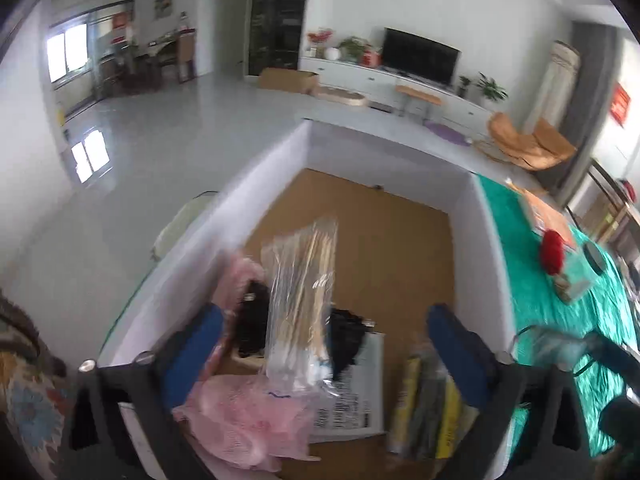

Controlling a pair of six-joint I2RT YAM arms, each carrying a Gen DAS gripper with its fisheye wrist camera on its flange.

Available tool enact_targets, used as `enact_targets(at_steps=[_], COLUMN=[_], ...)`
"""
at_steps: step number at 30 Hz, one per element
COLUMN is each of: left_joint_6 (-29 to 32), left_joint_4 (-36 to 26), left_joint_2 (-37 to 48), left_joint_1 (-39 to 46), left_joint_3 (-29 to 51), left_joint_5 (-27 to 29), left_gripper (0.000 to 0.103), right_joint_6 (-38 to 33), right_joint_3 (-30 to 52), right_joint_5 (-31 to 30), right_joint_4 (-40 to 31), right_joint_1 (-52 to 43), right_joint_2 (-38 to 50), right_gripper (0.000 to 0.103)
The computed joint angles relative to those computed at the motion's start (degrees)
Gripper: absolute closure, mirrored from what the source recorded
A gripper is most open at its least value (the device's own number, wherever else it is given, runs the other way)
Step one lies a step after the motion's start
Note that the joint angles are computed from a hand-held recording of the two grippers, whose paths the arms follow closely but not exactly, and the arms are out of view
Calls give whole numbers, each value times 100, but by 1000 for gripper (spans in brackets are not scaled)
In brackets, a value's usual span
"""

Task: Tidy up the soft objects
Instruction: 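Carry both items over the white box and open both tools to drop them, then grasp the red snack packet with the right tool and set it mid-table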

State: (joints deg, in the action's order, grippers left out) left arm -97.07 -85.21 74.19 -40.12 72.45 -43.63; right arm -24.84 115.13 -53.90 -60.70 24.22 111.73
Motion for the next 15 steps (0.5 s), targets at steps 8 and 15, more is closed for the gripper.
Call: enact_targets(at_steps=[8, 15], left_joint_6=[-379, 1058], left_joint_4=[416, 1746], left_joint_2=[-126, 502], left_joint_1=[-161, -67], left_joint_3=[-469, -25], left_joint_5=[-270, -301], left_gripper=[0, 0], right_joint_6=[-318, 90], right_joint_3=[-509, -268], right_joint_5=[846, 1311], right_joint_4=[311, 530], right_joint_1=[-192, -1004], right_joint_2=[241, 972], right_gripper=[17, 17])
